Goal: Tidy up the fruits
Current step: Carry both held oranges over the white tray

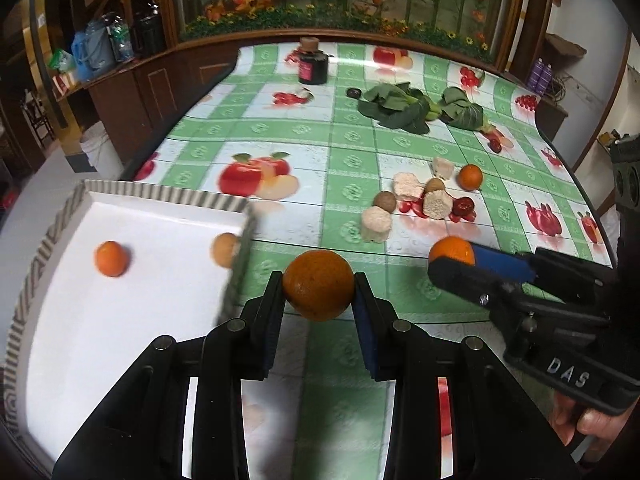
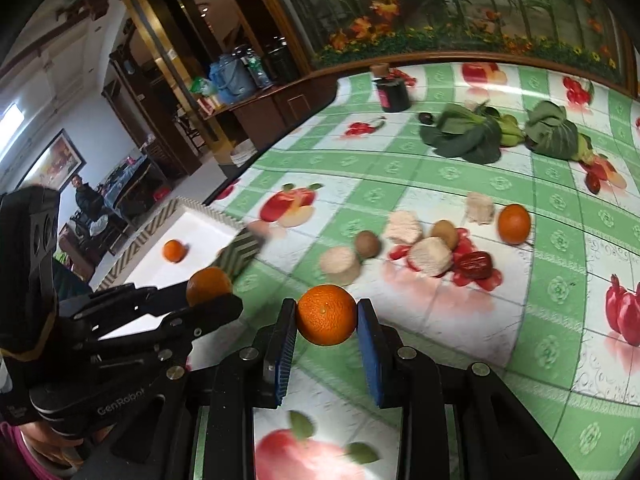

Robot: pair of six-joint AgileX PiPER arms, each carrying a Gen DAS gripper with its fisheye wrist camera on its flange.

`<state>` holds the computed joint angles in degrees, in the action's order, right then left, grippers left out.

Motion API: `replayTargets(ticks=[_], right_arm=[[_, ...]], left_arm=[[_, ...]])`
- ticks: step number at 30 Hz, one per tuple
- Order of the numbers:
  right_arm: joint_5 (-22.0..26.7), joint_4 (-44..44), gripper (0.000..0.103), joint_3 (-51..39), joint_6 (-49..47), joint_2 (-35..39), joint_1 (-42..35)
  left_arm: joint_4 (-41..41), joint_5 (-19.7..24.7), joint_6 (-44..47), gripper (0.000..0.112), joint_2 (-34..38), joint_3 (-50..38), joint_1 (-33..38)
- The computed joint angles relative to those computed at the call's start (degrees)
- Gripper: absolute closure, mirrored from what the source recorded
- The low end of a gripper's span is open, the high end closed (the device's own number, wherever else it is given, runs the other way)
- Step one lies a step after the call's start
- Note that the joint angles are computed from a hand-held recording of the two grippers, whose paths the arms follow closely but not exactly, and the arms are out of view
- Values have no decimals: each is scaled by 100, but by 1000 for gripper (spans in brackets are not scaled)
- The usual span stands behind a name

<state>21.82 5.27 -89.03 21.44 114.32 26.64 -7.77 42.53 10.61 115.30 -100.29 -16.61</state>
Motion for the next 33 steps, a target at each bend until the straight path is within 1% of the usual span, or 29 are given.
replayTargets(ticks=[8, 14, 24, 33], right_arm=[[235, -567, 74, -433, 485, 181, 465], [428, -803, 74, -781, 662, 309, 683], [920, -1018, 74, -1635, 695, 695, 980], [1510, -931, 74, -2788, 447, 1310, 1134]], left_arm=[[16, -300, 118, 80, -455, 492, 303], [-94, -467, 282, 80, -726, 809, 530], [-301, -526, 580, 80, -880, 980, 914], [-406, -442, 746, 80, -748, 837, 1298]])
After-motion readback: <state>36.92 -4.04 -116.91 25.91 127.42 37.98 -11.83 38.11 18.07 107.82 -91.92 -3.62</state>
